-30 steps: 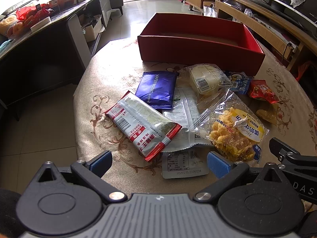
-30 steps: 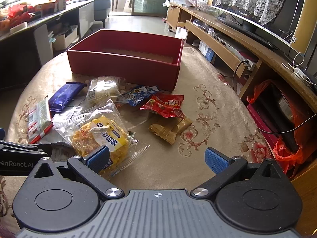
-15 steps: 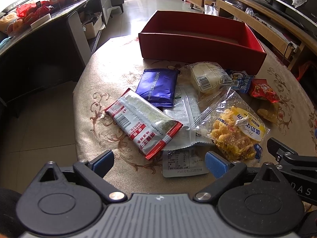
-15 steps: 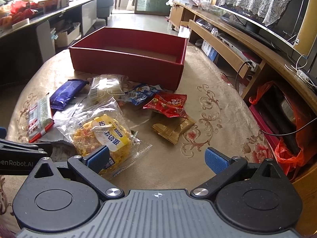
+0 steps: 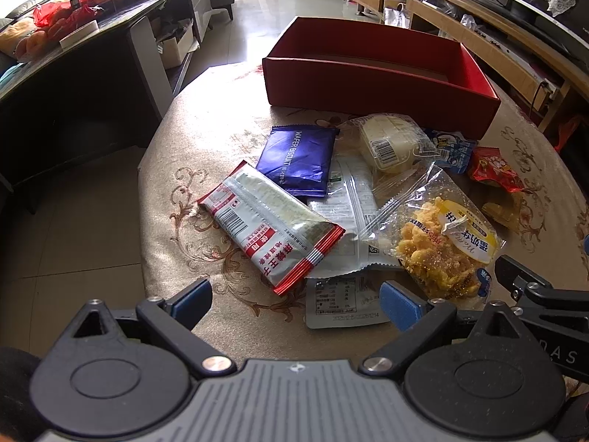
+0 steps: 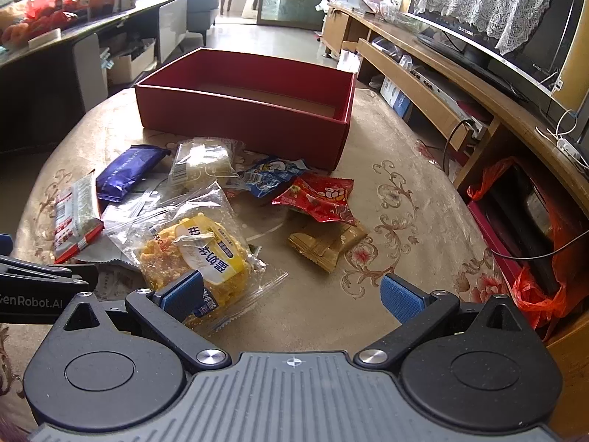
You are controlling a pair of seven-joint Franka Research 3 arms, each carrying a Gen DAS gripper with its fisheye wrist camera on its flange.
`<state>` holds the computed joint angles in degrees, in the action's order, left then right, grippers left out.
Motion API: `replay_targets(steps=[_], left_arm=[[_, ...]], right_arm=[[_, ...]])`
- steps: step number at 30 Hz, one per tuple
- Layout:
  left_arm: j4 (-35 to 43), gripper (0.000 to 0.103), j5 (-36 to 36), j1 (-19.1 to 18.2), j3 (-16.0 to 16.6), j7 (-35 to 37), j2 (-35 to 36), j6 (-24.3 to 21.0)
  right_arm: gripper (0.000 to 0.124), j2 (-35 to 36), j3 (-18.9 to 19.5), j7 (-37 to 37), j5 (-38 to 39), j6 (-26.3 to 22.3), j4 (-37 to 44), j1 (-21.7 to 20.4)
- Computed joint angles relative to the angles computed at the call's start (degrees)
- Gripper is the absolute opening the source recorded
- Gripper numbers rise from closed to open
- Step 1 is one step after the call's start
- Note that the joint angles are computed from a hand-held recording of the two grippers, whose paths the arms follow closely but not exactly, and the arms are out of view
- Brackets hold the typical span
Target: Organize snacks
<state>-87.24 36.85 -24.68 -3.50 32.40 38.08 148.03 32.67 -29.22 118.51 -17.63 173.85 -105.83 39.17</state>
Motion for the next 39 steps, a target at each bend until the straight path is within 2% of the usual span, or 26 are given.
replay_targets(steps=[21,29,39], left_arm=[[0.4,0.09,-0.7,0.2,-0.1,0.2,0.4,-0.8],[-0.5,0.091,-1.8,1.3,-0.3,0.2,0.1,-0.3],[-0.4,0.091,-4.1,2.7,-0.7,1.2,0.5,-1.1]], right_arm=[[0.103,0.7,2.3,-2.0,0.1,-1.1,1.6,-1.8],[0.103,1.2,8.0,-7.9,1.2,-2.5,4.3,-6.6],[0.099,3.5,16.4,-21.4,4.9,-5.1,9.9,-13.2]])
